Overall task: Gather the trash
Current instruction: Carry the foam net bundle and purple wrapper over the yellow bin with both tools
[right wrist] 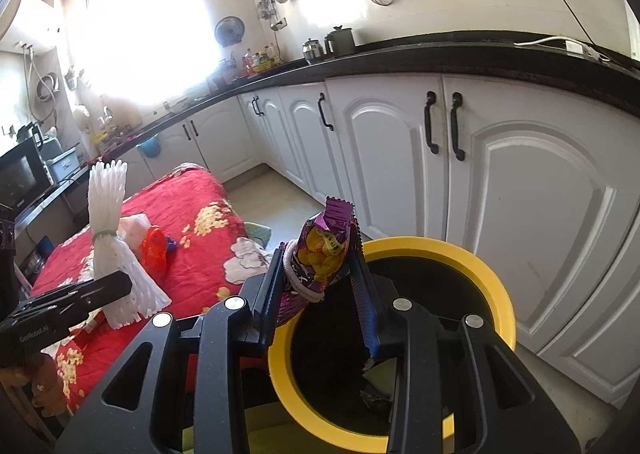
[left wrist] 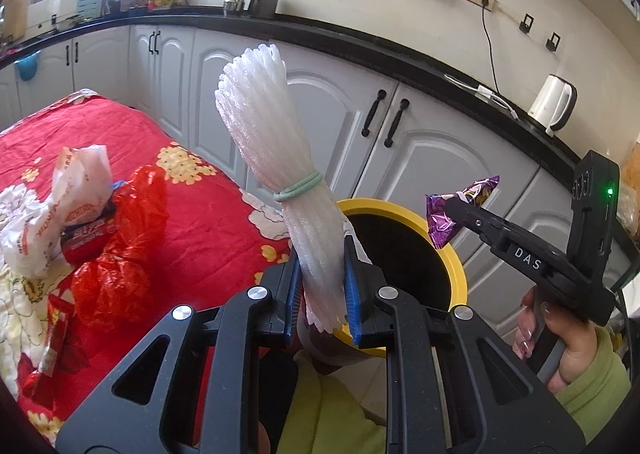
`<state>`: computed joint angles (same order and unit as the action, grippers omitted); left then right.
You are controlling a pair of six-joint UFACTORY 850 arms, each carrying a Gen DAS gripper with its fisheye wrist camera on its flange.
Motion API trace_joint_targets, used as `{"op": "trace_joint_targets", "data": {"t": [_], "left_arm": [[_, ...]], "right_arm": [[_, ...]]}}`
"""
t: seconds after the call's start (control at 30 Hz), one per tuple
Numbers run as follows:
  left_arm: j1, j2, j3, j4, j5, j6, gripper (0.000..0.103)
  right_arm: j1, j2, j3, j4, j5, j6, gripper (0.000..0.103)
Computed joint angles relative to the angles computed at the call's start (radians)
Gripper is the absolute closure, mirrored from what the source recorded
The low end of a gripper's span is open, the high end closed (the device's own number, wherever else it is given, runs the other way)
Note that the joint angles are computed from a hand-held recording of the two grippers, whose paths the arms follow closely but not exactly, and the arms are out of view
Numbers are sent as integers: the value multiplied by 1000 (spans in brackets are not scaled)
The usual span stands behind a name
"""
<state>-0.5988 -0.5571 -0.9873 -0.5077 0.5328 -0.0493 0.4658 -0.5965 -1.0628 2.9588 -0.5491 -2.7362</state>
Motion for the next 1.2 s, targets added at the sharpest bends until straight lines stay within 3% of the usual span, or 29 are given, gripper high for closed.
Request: {"op": "trace_joint_targets", "data": {"t": [0.83, 1.2], "left_arm": [[-31, -105, -122, -32, -84, 99, 90], [-37, -184, -226, -31, -161, 141, 90]], "right_arm": [[-38, -26, 33, 18, -9, 0, 71], [-59, -52, 30, 43, 16, -4, 71]]}}
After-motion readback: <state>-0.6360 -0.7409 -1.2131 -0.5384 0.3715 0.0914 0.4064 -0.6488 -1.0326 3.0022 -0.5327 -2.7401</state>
